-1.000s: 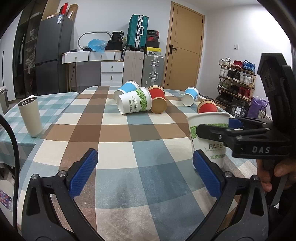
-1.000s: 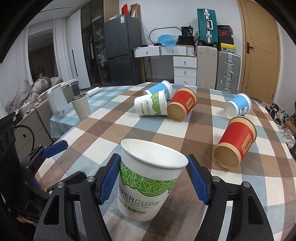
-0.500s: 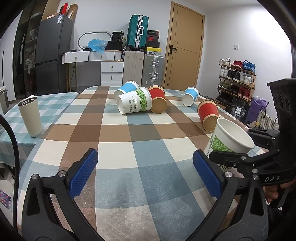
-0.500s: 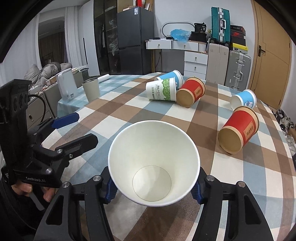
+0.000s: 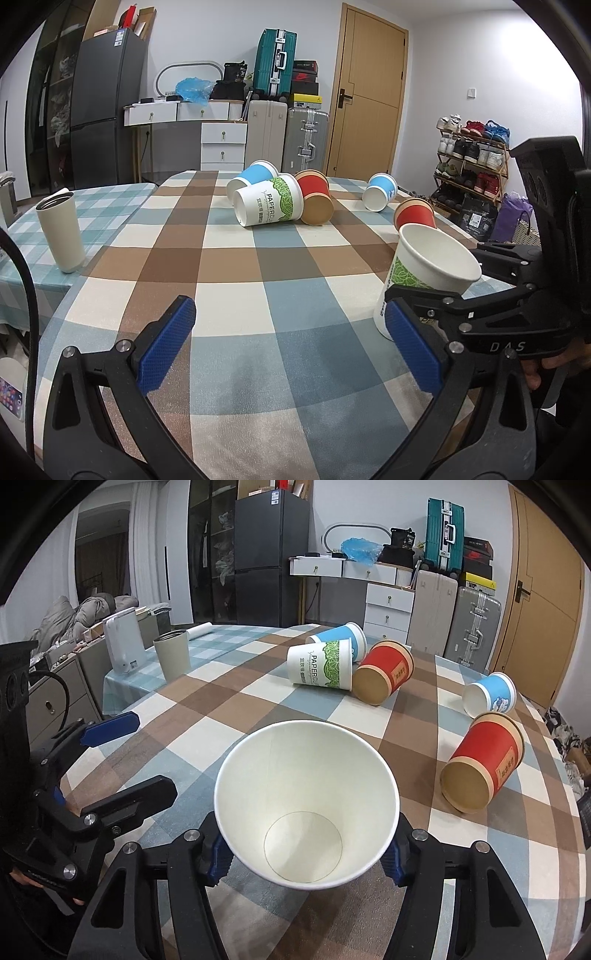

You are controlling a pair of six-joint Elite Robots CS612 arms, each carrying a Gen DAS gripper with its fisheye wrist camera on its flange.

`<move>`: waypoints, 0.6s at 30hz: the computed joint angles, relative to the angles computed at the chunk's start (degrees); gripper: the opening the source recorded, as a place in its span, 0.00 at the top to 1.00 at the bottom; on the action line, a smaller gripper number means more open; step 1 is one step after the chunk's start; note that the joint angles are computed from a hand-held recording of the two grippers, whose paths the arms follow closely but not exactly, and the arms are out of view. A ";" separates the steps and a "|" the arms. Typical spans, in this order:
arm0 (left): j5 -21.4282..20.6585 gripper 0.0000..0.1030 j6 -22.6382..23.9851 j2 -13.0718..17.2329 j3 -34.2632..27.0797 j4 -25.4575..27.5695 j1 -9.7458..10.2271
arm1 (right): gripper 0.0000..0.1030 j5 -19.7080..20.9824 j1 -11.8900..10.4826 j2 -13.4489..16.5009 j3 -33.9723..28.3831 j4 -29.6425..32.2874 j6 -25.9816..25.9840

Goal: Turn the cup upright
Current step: 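Rotate the white cup upright with the right tool, opening facing up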

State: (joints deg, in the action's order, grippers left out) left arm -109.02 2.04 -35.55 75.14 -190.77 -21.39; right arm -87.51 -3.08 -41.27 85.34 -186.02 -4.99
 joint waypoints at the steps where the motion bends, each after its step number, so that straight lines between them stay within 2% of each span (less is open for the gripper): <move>1: 0.00 0.01 0.00 0.00 0.00 0.00 0.00 | 0.37 0.19 -0.03 -0.04 0.06 -0.04 0.05; 7: -0.04 0.01 0.08 0.03 -0.04 -0.03 0.01 | 0.29 -0.05 -0.12 -0.18 0.63 -1.68 0.29; 13: -0.21 0.01 -0.07 -0.05 0.05 -0.04 0.03 | 0.13 0.44 -0.72 -0.67 2.13 -4.95 1.95; 15: -0.61 0.01 0.15 -0.12 0.09 -0.28 -0.02 | 0.05 1.23 -1.12 -0.89 2.91 -6.48 2.76; 18: -0.79 0.01 0.68 -0.45 0.49 -0.97 -0.24 | 0.01 3.76 -2.13 -1.24 4.75 -10.89 4.64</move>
State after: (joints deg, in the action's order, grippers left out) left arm -109.81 2.72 -36.00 75.63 -191.74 -21.63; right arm -83.76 -5.21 -42.51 90.09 -196.90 -0.35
